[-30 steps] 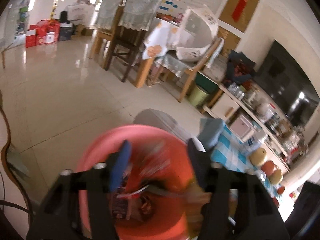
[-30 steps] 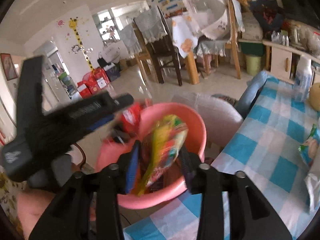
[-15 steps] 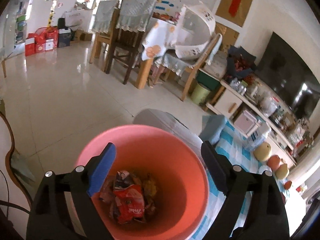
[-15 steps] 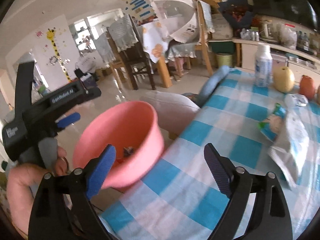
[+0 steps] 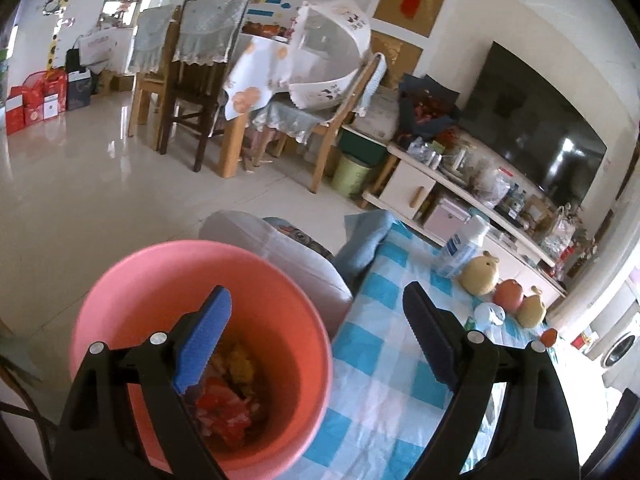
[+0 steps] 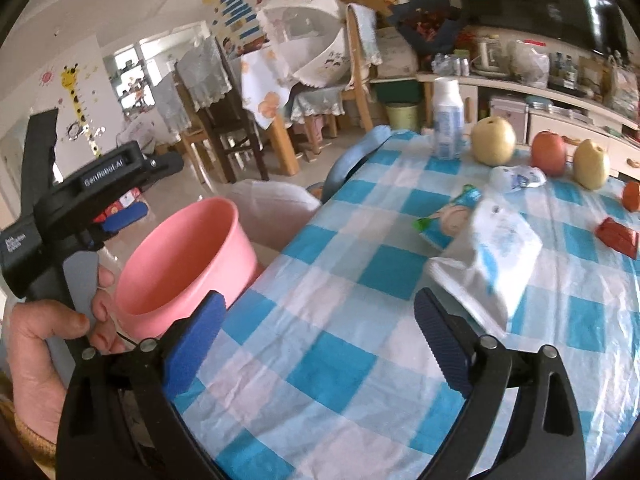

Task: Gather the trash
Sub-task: 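Move both tools back toward the table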

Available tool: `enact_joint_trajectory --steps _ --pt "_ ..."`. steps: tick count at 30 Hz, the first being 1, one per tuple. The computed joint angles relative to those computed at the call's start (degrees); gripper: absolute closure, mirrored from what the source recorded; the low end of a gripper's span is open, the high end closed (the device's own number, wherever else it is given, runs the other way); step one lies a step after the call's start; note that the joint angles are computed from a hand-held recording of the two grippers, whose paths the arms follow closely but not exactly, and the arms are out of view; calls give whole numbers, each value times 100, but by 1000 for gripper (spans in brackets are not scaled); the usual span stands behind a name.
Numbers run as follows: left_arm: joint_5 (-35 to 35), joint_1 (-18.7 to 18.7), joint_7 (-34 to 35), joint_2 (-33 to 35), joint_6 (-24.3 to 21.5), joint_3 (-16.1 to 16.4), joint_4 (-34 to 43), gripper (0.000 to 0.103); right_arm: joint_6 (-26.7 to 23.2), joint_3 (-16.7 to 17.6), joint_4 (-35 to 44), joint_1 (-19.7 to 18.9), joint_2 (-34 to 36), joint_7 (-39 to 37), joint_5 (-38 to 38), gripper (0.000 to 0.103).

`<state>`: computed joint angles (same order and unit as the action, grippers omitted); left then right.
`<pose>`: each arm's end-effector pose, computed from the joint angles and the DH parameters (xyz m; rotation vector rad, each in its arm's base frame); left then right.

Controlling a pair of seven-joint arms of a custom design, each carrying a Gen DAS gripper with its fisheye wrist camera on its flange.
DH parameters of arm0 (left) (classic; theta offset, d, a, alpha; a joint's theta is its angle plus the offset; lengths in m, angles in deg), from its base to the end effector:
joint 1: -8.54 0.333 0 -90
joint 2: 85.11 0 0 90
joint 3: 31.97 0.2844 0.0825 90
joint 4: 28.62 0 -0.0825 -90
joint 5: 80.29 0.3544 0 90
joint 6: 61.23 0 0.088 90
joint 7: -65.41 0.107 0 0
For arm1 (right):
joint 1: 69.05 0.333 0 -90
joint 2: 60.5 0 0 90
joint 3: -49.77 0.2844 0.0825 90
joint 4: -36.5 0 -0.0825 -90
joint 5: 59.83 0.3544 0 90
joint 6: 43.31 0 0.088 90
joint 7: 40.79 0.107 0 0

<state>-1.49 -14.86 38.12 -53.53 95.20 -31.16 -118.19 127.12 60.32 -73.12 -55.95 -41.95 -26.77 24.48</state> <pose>0.6157 -0.2981 0.3565 -2.0167 1.2009 -1.0400 0.5764 0.1700 0.3524 -1.8118 1.3202 -0.3077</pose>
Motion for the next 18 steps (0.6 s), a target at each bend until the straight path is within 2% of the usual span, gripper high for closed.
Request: enact_joint_trajectory --steps 3,12,18 --pt "-438 7 568 212 -136 -133 283 15 -42 -44 -72 -72 -86 -33 115 9" --pt "-843 -288 1444 755 131 13 1020 15 -213 -226 -217 -240 -215 -129 248 9" --pt "-1549 -418 2410 1233 76 -13 1644 15 -307 -351 -270 -377 -265 -21 258 9"
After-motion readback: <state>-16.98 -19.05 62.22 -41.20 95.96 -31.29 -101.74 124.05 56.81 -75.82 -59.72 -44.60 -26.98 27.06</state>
